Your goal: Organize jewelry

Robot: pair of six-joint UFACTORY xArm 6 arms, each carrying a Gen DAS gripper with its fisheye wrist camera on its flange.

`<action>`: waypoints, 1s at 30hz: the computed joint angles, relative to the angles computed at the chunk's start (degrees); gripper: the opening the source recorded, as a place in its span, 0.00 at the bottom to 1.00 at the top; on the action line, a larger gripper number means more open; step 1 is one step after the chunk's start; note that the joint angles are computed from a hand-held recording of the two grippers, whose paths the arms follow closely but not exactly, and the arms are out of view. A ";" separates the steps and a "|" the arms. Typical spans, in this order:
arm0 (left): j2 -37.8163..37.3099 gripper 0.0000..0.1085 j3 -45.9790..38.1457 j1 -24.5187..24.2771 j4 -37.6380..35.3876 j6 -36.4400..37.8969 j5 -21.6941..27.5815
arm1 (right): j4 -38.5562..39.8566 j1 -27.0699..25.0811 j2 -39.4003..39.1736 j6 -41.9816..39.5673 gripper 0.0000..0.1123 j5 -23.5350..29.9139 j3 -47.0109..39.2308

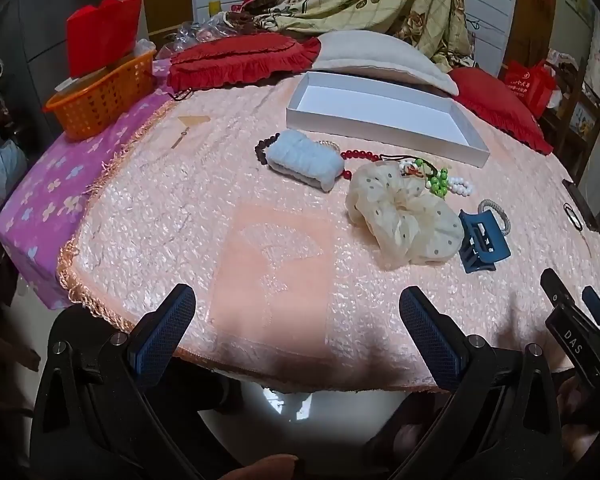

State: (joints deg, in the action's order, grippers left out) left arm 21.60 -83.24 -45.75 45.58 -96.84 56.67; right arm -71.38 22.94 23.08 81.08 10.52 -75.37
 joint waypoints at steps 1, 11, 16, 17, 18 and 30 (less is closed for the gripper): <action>0.07 0.94 -0.12 -0.02 0.04 -0.01 0.16 | 0.06 -0.01 0.00 -0.04 0.88 -0.02 0.05; -0.89 0.94 2.08 -3.10 1.96 -5.77 1.84 | 0.51 0.20 -0.35 0.11 0.88 0.44 0.69; -2.37 0.94 3.34 -4.57 4.21 -8.66 2.61 | 0.69 0.08 -1.18 -0.30 0.88 0.18 1.73; -2.28 0.94 3.27 -4.68 4.19 -8.47 2.50 | 1.13 0.15 -1.22 -0.71 0.88 0.28 1.82; -2.24 0.94 3.25 -4.67 4.25 -8.18 1.91 | 1.06 0.13 -1.32 -0.64 0.88 0.34 1.94; -2.09 0.94 3.61 -4.25 4.31 -6.13 -2.75 | 0.71 0.65 -1.49 -0.64 0.88 0.70 2.24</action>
State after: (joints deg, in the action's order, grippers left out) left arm 19.51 -79.63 -50.00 49.89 -102.96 53.92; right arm -70.67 23.59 21.59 80.45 11.22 -73.13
